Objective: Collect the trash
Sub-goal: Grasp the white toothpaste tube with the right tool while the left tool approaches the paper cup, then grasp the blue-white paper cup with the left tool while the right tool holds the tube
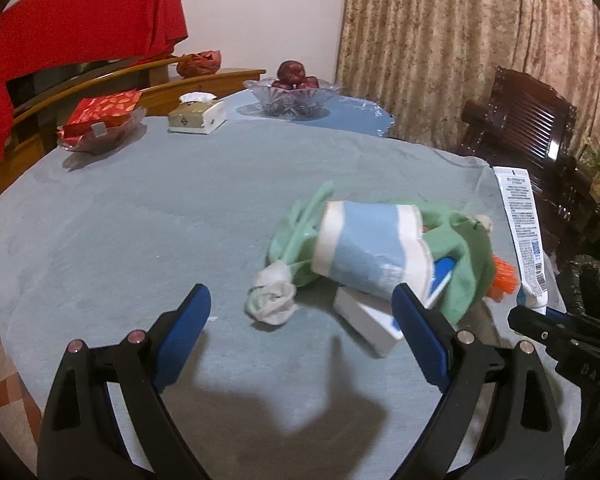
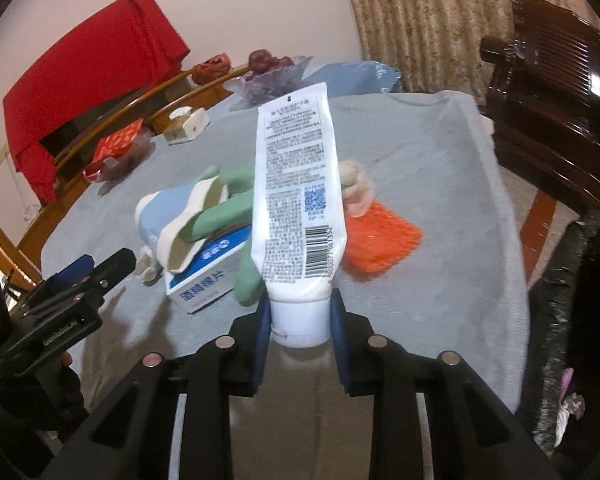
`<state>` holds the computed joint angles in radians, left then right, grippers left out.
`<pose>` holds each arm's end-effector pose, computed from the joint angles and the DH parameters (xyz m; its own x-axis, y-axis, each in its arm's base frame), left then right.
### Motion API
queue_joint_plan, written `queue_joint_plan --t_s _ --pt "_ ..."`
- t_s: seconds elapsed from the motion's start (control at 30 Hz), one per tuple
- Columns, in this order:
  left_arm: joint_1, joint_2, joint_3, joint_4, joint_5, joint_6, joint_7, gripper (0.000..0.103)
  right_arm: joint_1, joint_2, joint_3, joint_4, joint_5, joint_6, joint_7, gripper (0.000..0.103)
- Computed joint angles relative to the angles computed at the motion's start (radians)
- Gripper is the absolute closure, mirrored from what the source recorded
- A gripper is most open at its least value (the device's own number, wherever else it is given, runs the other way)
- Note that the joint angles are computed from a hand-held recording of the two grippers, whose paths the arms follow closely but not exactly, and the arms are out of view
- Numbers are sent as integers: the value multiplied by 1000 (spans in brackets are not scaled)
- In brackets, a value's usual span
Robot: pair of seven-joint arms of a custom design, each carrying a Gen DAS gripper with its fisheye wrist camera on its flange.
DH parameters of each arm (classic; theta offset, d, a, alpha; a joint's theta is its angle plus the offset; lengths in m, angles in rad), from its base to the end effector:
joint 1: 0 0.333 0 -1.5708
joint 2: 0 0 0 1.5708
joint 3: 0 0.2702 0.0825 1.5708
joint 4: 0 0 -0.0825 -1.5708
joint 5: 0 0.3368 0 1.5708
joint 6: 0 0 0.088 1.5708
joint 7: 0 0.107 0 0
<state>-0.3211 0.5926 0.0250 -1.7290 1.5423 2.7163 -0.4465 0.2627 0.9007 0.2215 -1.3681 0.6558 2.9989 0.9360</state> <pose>0.5823 -0.2168 0.2507 0.3168 -0.9461 0.0676 -0.5764 -0.2486 -0.7784 0.6584 0.2466 0.2525 0.4237 -0.8724 -0.2438 -0.7137 -0.1558 -0.6830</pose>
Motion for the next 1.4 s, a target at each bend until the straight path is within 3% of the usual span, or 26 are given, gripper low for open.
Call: queue_joint_plan --t_s 0.37,0.83,0.9,0.93,0.97,1.2,1.4 --pt "-17 113 9 164 -110 26 151 14 -8 17 -23 34 -10 -9 42 75" --pt "-56 214 80 286 -269 68 301 14 7 64 -49 112 -55 -47 99 75" --pt "-62 221 86 296 -281 71 308 20 4 60 -45 106 -55 -46 99 75" --pt "-60 225 86 302 -288 80 318 28 6 66 -49 116 -59 -51 105 75" --pt "-55 230 81 307 -305 84 339 28 9 71 -53 125 -64 -57 111 75" --pt "-96 201 122 276 -269 89 277 30 1 75 -47 130 -70 -55 116 75" --pt "-107 131 116 207 -189 77 194 30 -19 45 -16 88 -46 -28 76 75"
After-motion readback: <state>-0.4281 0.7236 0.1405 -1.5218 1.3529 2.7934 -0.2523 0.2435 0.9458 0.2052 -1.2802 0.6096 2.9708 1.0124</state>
